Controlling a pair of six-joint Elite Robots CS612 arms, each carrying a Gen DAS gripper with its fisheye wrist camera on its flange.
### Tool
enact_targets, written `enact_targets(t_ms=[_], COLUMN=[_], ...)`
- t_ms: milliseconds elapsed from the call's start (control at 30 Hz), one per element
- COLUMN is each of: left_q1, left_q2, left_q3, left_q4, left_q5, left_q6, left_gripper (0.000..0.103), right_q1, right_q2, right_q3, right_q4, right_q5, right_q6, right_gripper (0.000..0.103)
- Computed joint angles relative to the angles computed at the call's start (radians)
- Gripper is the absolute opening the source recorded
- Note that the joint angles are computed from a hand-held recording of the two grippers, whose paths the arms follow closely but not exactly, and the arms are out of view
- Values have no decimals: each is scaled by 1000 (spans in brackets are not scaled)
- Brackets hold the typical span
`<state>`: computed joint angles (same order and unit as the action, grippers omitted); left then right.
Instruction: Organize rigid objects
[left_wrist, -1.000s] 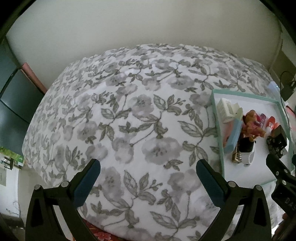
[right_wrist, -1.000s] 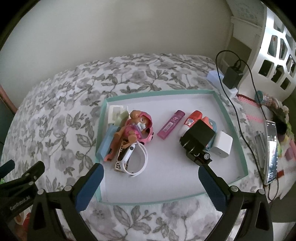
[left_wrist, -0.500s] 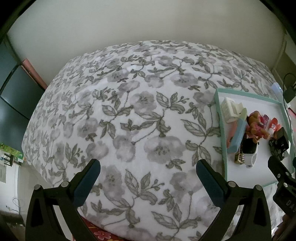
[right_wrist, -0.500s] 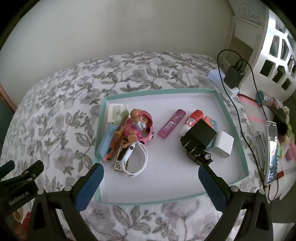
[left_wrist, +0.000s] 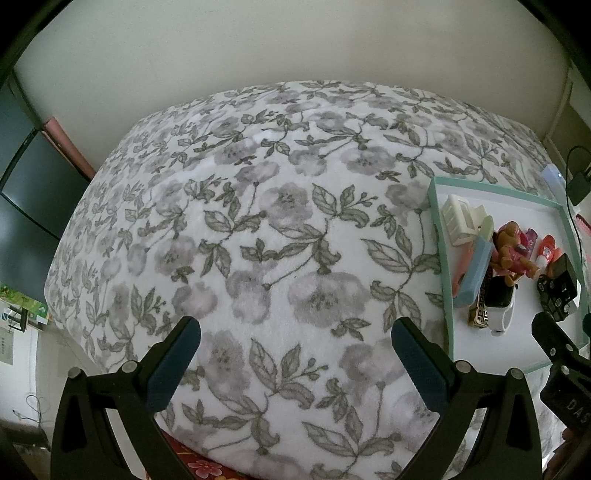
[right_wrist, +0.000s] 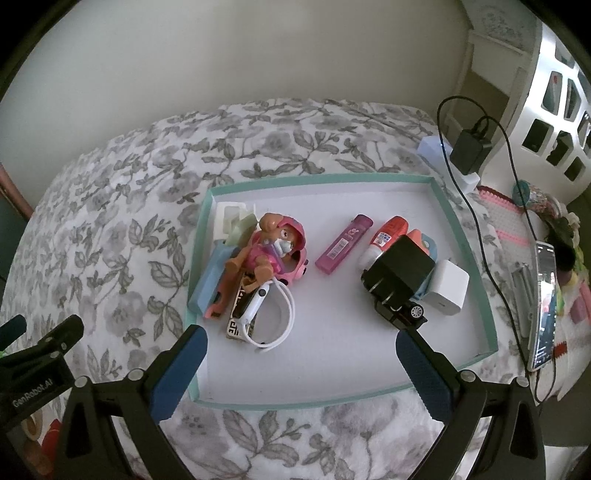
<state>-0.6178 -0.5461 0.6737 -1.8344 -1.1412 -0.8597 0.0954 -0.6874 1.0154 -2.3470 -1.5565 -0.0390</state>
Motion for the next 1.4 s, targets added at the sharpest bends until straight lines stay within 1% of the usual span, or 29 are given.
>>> enact_targets(t_ms=[1400], left_q1=[-1], left_q2=[-5], left_q3=[9], left_q4=[-13], left_q5=[-1], left_q6=[5], left_gripper=[103], right_q1=[1], right_q2=[3], right_q3=[-5], right_q4=[8], right_q5=[-2], right_q6=[-5], right_gripper=[103])
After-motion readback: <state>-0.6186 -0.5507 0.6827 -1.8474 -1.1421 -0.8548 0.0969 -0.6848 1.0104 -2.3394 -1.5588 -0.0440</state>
